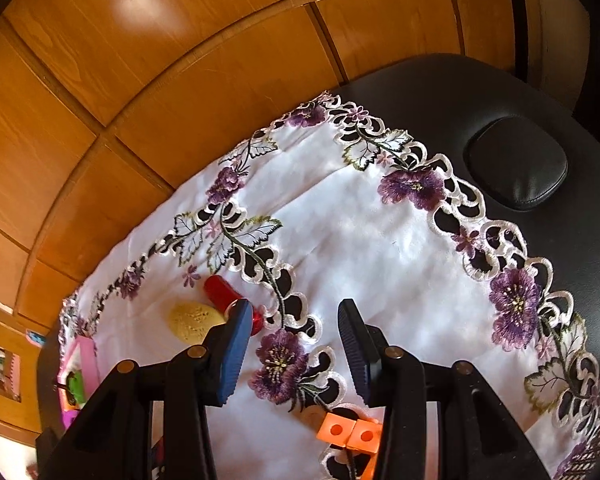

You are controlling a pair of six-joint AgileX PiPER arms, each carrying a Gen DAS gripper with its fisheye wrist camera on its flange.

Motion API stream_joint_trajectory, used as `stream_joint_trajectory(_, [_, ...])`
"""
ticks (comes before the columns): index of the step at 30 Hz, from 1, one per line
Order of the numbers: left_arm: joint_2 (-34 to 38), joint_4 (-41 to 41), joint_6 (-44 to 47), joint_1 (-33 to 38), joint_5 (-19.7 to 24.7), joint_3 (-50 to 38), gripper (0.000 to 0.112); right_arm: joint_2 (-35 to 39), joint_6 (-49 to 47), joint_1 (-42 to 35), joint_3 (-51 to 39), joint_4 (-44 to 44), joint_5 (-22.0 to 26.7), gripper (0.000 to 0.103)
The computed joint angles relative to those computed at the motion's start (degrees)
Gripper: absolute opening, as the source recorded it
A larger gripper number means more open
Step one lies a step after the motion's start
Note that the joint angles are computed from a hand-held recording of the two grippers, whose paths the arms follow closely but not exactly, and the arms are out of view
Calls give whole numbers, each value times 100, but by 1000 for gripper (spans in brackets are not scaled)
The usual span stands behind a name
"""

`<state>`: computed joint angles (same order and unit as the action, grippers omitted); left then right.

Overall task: Organize rigid objects
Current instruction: 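Grasp the small red block piece with the left tool, then grasp the yellow embossed soap bar with the right tool while the left tool holds the red piece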

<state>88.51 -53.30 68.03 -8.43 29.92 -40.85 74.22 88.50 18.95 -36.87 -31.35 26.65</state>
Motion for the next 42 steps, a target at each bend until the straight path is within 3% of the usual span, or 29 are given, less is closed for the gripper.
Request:
stream_joint_trajectory(6, [-336, -225, 649, 386, 216, 393, 15, 117, 5, 74, -78, -54, 179, 45])
stream_joint_trajectory(12, [-794, -982, 1792, 266, -355, 1064, 15, 179, -316, 29, -78, 150, -54, 45])
stream_joint_trajectory(18, [-848, -1927, 2942, 288, -531, 1347, 15, 570, -1673, 164, -328, 1074, -382, 45])
stream_joint_trajectory(22, [-900, -2444, 3520, 240, -652, 1498, 15, 1116, -2026, 780, -924, 724, -85, 45])
stream_joint_trajectory(26, [-795, -2362, 3498, 467, -340, 1421, 15, 1948, -2978, 1244, -1908, 471, 478, 45])
stream_joint_trajectory(30, [-737, -2317, 3462, 588, -150, 1378, 15, 2968, -4812, 1259, -3183, 893, 1110, 45])
stream_joint_trajectory(33, [-682, -2274, 3431, 702, 15, 1339, 15, 3608, -5634, 1223, -3944, 1024, 1635, 45])
stream_joint_trajectory(38, [-550, -2192, 3390, 906, 298, 1252, 15, 4171, -6005, 1173, -4606, 826, 2101, 48])
stream_joint_trajectory(42, [-500, -2162, 3381, 999, 422, 1221, 15, 4275, -6206, 1016, -4632, 1044, 2099, 50])
